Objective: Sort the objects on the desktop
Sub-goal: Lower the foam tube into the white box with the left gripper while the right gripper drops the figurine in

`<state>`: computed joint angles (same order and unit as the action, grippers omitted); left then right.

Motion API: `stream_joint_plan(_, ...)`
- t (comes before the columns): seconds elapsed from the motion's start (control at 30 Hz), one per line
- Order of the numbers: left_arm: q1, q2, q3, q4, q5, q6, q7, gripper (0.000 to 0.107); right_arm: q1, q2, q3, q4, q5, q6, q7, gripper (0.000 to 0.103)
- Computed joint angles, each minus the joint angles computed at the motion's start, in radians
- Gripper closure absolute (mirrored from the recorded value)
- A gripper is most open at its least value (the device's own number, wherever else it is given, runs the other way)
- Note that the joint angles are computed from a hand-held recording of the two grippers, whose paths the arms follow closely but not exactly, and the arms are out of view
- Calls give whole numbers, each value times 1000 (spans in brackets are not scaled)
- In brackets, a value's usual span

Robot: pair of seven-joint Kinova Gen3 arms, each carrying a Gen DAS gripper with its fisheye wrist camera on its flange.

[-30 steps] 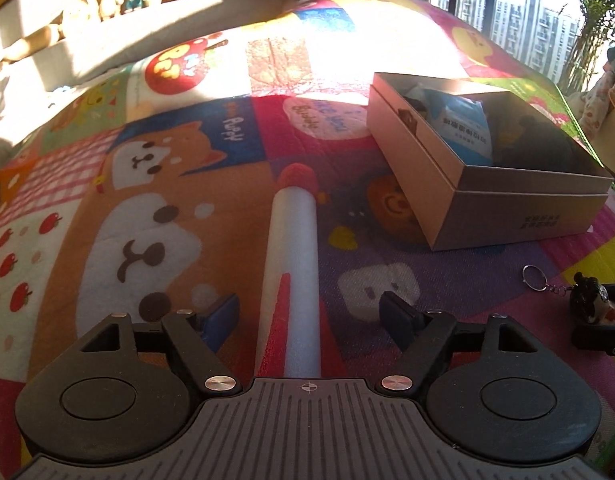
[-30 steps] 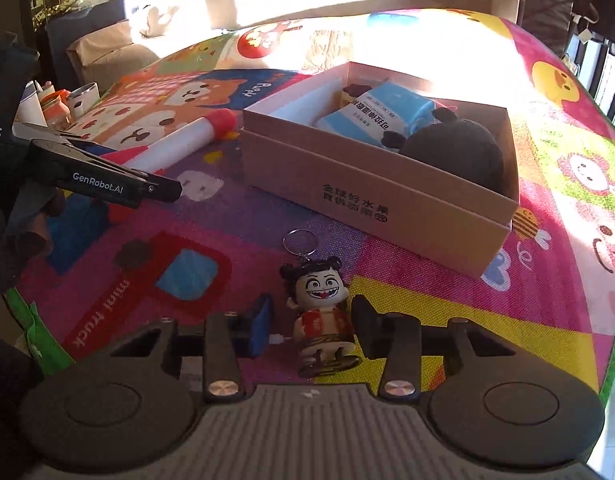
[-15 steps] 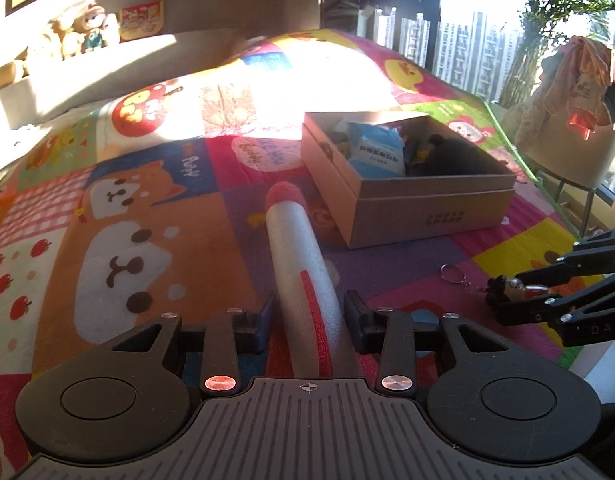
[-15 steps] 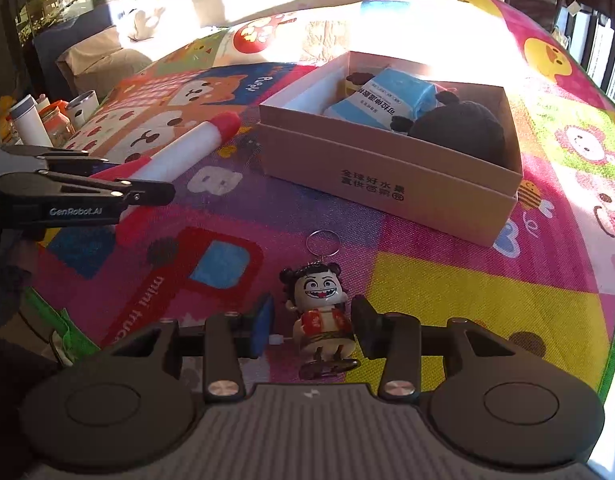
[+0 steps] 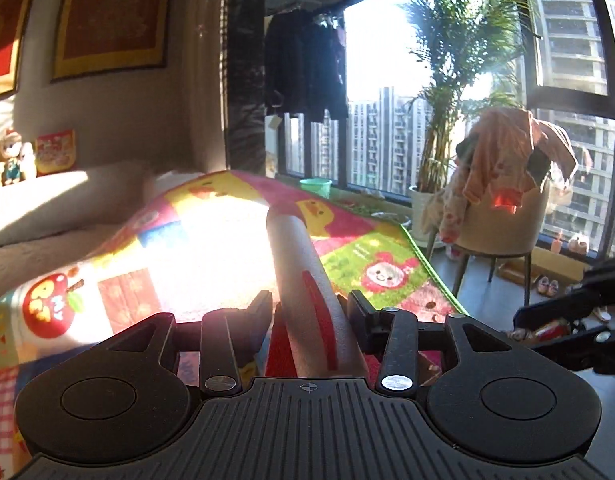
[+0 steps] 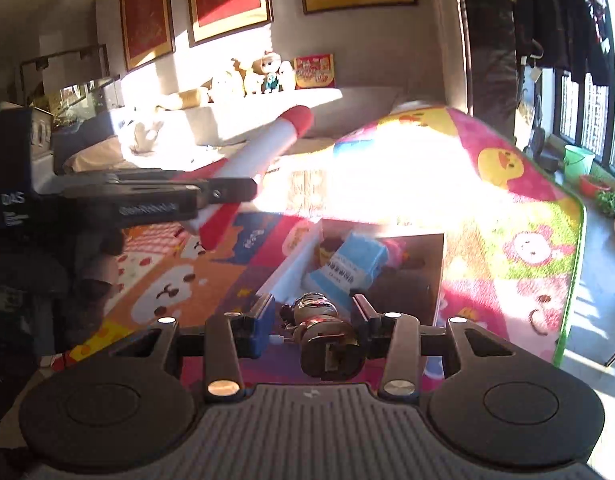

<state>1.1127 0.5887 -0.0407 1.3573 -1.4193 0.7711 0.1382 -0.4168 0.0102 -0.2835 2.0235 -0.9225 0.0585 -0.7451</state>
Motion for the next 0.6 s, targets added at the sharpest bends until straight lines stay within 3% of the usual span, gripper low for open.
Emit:
stream_joint_plan(0.03, -36, 21, 23, -16, 22, -21, -41, 31, 9, -3, -1, -9, -24, 1, 27, 62)
stream_joint_plan(0.17, -104, 66, 86, -50, 180, 19, -166, 25, -1, -2, 33, -33, -25, -6, 37, 62)
stream_joint_plan(0.27, -34, 60, -19, 4, 249, 0, -111, 13, 73, 17, -9, -66, -131, 9, 139, 62)
stream_joint_plan(0.37, 7, 33, -55, 87, 226, -11, -6, 12, 144, 65, -58, -125, -181, 36, 184, 62)
stream_joint_plan(0.47, 19, 18, -45, 120, 198, 1, 37, 11, 106, 137, -14, -215, -98, 73, 95, 62)
stream_joint_plan(0.6, 17, -3, -22, 144, 137, -25, 73, 11, 118, 239, -37, -334, -27, 118, 17, 62)
